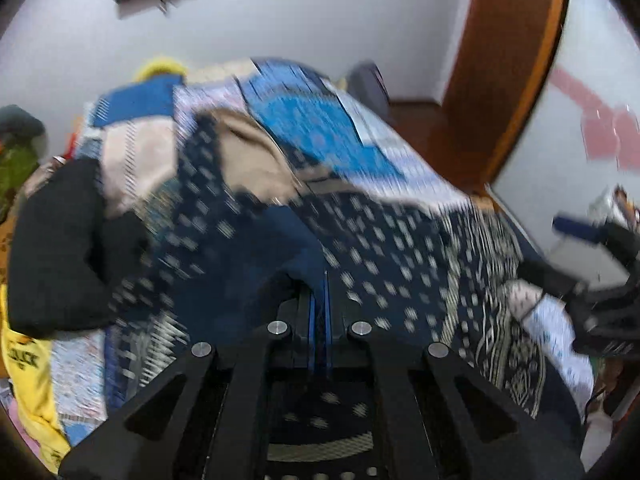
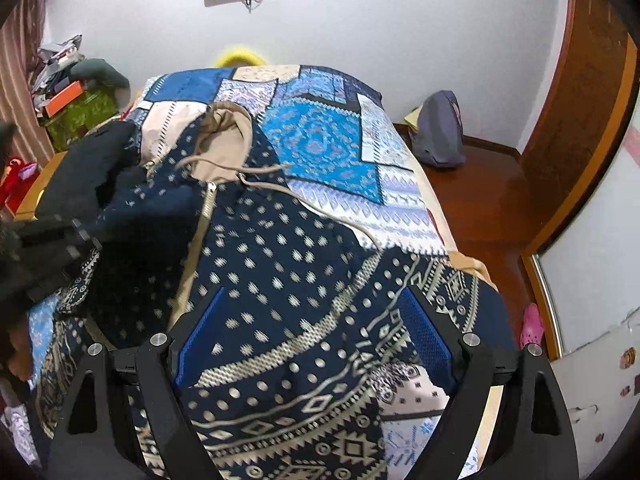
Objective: Fold large clothes
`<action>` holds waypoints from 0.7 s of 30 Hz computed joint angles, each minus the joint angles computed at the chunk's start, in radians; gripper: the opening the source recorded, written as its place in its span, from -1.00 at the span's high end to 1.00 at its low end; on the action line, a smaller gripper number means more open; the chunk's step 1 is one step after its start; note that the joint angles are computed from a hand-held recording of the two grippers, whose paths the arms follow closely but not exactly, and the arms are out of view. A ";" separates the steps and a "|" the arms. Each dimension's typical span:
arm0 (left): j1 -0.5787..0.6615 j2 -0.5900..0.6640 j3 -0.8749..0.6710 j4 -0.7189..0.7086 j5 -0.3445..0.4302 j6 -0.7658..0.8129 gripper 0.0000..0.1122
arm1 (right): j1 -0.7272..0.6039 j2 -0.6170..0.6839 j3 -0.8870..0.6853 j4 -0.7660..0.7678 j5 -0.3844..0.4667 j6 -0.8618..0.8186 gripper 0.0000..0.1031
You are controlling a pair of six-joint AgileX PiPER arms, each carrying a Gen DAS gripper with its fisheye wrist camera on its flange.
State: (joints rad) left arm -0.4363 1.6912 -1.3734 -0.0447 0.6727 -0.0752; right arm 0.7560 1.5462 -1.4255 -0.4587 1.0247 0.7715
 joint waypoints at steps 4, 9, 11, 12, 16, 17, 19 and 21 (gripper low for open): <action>-0.034 0.076 -0.003 -0.077 0.043 0.060 0.96 | -0.005 -0.019 0.041 0.005 -0.001 -0.009 -0.64; -0.073 0.124 -0.001 -0.076 0.092 0.081 0.80 | 0.004 -0.027 0.063 0.009 0.005 -0.016 -0.64; -0.083 0.121 0.009 -0.076 0.100 0.091 0.63 | 0.012 -0.026 0.062 0.004 0.013 -0.021 -0.64; -0.084 0.114 0.016 -0.076 0.101 0.096 0.46 | 0.015 -0.023 0.055 0.003 0.017 -0.026 -0.64; -0.077 0.012 0.084 -0.044 0.073 0.086 0.00 | 0.032 -0.007 0.016 -0.003 0.031 -0.042 -0.64; -0.072 -0.019 0.098 -0.028 0.068 0.077 0.00 | 0.039 0.002 -0.002 -0.007 0.036 -0.047 -0.64; -0.046 -0.065 0.108 -0.010 0.071 0.075 -0.04 | 0.057 0.025 -0.043 -0.017 0.047 -0.053 -0.64; 0.002 -0.131 0.135 0.006 0.066 0.070 -0.12 | 0.071 0.052 -0.090 -0.018 0.055 -0.065 -0.64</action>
